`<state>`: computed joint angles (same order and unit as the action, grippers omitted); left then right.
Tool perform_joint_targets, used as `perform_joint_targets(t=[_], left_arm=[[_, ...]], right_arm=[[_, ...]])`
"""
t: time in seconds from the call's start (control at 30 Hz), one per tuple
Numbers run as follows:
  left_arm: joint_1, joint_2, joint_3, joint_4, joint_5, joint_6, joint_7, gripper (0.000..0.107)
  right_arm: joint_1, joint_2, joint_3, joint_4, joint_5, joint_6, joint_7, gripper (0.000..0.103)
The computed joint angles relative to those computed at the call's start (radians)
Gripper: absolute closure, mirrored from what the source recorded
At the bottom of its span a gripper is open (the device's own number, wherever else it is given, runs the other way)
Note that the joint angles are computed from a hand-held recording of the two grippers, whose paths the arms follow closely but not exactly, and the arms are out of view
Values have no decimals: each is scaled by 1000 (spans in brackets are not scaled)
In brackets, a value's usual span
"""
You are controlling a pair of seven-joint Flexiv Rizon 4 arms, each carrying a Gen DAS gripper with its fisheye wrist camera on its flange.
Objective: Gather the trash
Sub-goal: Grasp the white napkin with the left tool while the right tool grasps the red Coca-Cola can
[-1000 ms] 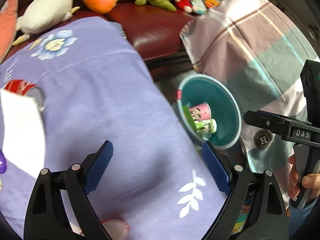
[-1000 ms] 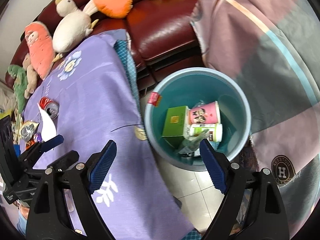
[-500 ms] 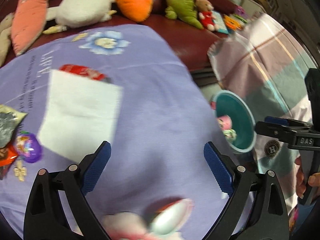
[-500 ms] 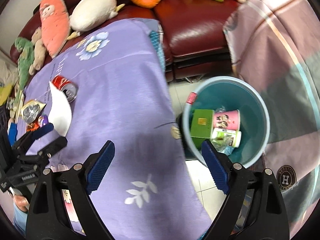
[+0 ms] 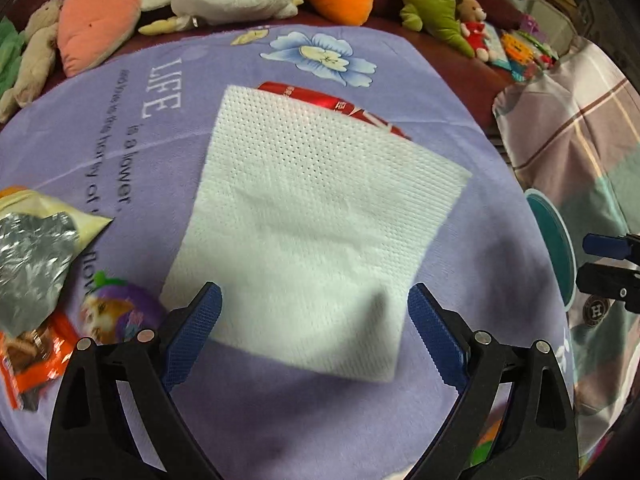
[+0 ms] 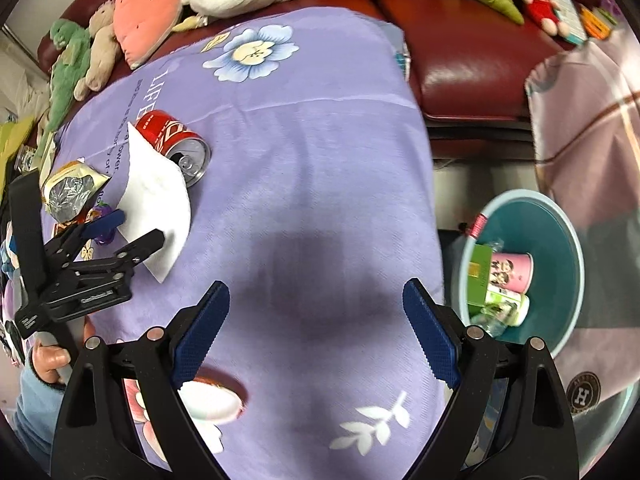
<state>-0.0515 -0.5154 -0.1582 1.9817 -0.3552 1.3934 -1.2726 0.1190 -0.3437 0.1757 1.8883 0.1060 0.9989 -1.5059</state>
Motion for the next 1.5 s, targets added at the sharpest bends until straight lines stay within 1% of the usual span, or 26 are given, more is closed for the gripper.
perform_joint_targets(t=[0.03,0.13,0.33,0.37,0.43,0.47,0.5,0.53,0.6,0.63,0.7,0.73,0.77,0.8,0.87,0.9,1.07,1.13,1.17,1.23,1.37,1.43,1.47,1.5], left_arm=[[-1,-9,-2,-5,6,19,7,11],[-27,-32,23,-39,34,12,-1,8],[-172,-83,187,-119,167,20,-122,8],[-183,-88,202,-127,185,22,-138,8],[-183,-93,204,-126,204,46,-162,8],[-179,-91,201,-122,211,55,-167,12],[-172,-89,194,-117,217,65,-168,20],[-167,-85,190,-110,223,75,-168,24],[-177,-80,206,-103,234,90,-185,42],[-180,-77,212,-98,237,97,-194,49],[-202,-72,246,-94,241,103,-233,80],[-201,-68,259,-95,266,97,-278,86],[-183,-59,239,-80,229,98,-265,94],[-136,-45,189,-60,196,96,-251,96],[-46,-18,94,-17,159,113,-224,96],[-25,-4,76,2,149,125,-214,96],[176,57,-135,92,48,179,-98,96],[222,71,-177,107,21,190,-64,96],[234,75,-185,109,10,190,-53,96],[299,85,-248,129,-27,198,-19,96],[359,102,-301,154,-68,209,19,96],[401,109,-339,171,-89,217,35,96],[413,109,-349,175,-95,219,39,96],[422,110,-353,177,-99,221,40,96]], right_arm=[[3,-6,-1,-6,-3,-4,2,19],[10,-25,-3,-22,-12,-10,6,19],[3,-59,-6,-54,-14,-21,15,19],[1,-64,-6,-57,-13,-24,16,19],[-4,-68,-4,-60,-11,-27,13,19],[-6,-69,-3,-59,-9,-27,11,19],[-7,-69,-1,-57,-8,-27,10,19],[-8,-70,-1,-57,-7,-28,9,19],[-7,-70,-1,-55,-9,-27,9,19],[-6,-70,-1,-55,-10,-27,11,19],[-4,-68,0,-53,-11,-25,13,19],[-2,-67,0,-51,-12,-24,16,19],[0,-64,0,-48,-15,-22,17,19],[3,-61,1,-46,-17,-20,18,19],[7,-56,4,-47,-19,-20,18,19],[9,-56,5,-51,-20,-22,16,19],[41,-74,11,-97,-52,-23,4,19],[55,-91,19,-131,-61,-23,-12,19],[61,-106,26,-159,-64,-28,-27,19],[71,-135,39,-212,-65,-50,-56,19],[92,-224,62,-362,-65,-123,-143,19],[95,-263,72,-430,-48,-160,-175,19],[95,-294,81,-480,-36,-192,-197,19],[97,-309,82,-504,-29,-208,-210,19]])
